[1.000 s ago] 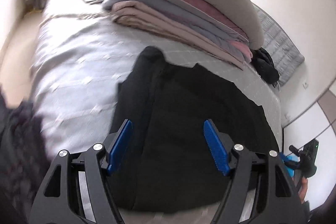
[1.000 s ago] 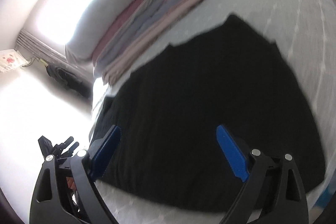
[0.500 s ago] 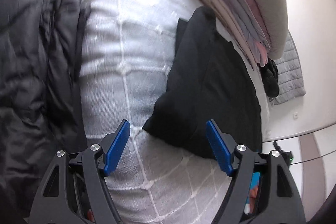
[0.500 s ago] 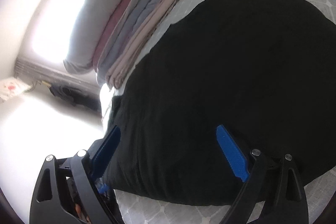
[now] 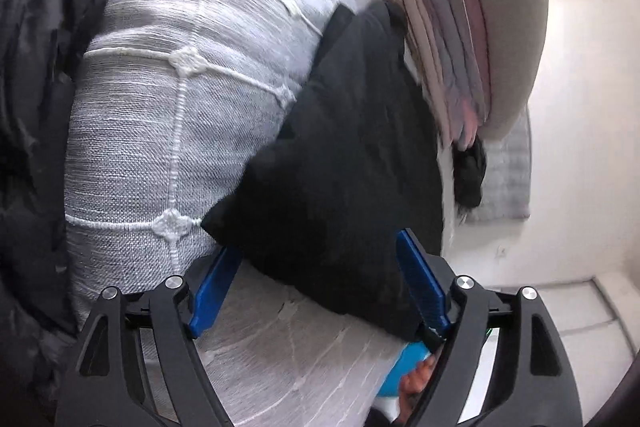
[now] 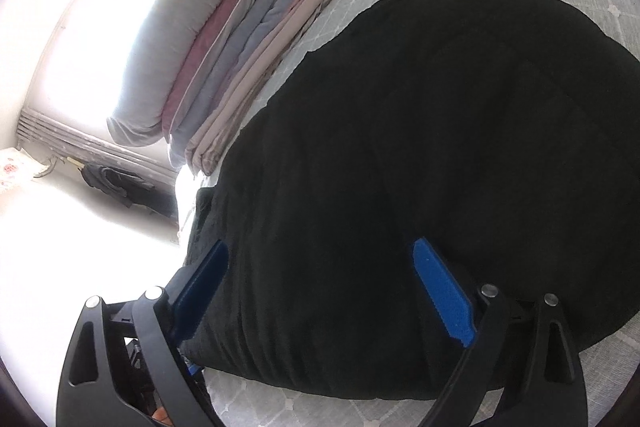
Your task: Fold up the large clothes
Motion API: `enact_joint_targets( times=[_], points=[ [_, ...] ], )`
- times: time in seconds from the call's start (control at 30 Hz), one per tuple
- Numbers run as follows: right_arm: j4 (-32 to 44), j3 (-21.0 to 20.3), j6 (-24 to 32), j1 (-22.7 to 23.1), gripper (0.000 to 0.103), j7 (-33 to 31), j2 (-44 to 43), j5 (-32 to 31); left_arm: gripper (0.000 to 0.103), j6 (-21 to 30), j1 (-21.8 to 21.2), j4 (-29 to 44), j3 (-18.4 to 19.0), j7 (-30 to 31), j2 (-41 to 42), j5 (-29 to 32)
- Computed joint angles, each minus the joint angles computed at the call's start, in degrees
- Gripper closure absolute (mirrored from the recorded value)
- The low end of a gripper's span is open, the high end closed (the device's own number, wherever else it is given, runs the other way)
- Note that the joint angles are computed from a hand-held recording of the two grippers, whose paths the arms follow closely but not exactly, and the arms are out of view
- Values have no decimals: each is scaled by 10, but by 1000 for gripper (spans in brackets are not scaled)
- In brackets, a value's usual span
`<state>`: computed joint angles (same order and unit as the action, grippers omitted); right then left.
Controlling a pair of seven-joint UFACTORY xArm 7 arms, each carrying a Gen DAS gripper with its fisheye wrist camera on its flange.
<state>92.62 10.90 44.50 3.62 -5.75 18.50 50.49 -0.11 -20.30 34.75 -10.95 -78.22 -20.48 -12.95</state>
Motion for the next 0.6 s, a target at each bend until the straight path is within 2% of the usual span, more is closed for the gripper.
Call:
enact_joint_targets(
  times=[0.1, 0.17, 0.2, 0.3, 0.33, 0.37, 0.43, 0.5, 0.57, 0.6],
  points=[
    [2, 1, 0, 1, 12, 2, 2, 0, 28, -9, 52, 8, -47, -32, 7, 23],
    [1, 0, 0, 2, 12, 2, 1, -4, 29, -33, 94, 9, -85, -58, 11, 42],
    [2, 0, 0, 3, 12, 4, 2, -9, 36, -36, 103, 11, -91, -62, 14, 48],
    [6, -1, 4, 4, 12, 6, 5, -18, 64, 8, 134, 23, -115, -86, 13, 74],
    [6, -1, 6, 4, 12, 6, 4, -22, 69, 0, 115, 10, -93, -83, 6, 69],
    [7, -2, 7, 5, 12, 7, 4, -27, 71, -4, 114, 5, -91, -86, 4, 73],
    [4, -5, 1, 10, 12, 9, -1, -45, 74, 15, 144, 15, -115, -95, 0, 102],
    [-8, -10, -29, 25, 12, 8, -16, -85, 75, 39, 177, 27, -142, -114, -6, 136],
    [-19, -9, -63, 37, 12, -16, -31, -116, 75, 46, 182, 26, -145, -130, -12, 154],
    [-21, -12, -73, 49, 12, -19, -36, -151, 75, 47, 187, 26, -149, -140, -12, 163]
  ],
)
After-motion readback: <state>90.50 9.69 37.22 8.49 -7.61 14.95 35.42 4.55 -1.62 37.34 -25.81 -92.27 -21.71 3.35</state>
